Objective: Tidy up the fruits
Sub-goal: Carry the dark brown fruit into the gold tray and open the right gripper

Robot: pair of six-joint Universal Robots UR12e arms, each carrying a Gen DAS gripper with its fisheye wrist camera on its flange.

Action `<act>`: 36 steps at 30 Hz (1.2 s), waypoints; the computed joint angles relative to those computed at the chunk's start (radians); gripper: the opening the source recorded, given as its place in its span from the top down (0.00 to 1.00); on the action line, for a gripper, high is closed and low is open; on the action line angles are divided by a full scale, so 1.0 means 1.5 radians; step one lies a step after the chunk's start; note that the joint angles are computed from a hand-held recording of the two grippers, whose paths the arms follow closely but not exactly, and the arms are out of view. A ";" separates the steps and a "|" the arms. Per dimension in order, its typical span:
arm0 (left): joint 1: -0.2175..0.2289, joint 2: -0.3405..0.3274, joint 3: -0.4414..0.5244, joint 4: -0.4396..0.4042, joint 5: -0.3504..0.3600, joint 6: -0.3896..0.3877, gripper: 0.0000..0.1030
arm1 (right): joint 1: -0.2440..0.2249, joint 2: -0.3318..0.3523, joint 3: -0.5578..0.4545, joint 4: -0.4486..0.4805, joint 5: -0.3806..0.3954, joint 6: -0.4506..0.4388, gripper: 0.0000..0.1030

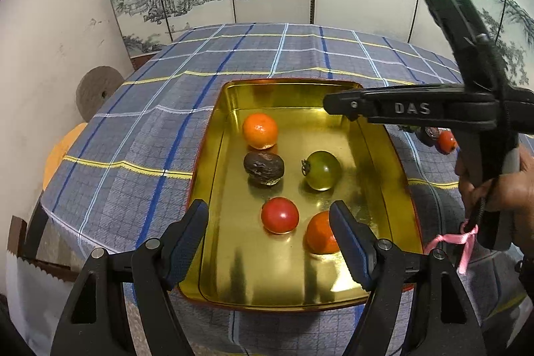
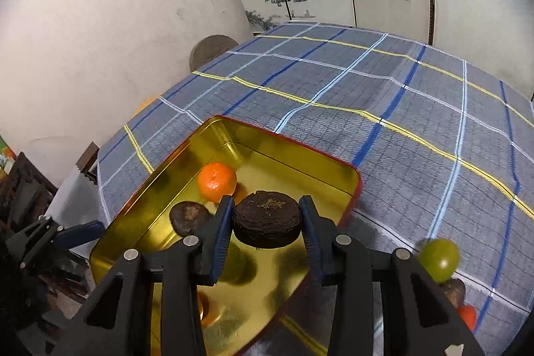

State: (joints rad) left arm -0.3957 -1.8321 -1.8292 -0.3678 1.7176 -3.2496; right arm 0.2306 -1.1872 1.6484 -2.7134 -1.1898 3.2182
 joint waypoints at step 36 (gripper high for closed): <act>-0.012 0.000 0.004 -0.010 0.024 0.007 0.27 | -0.015 -0.047 0.074 -0.148 0.035 0.079 0.39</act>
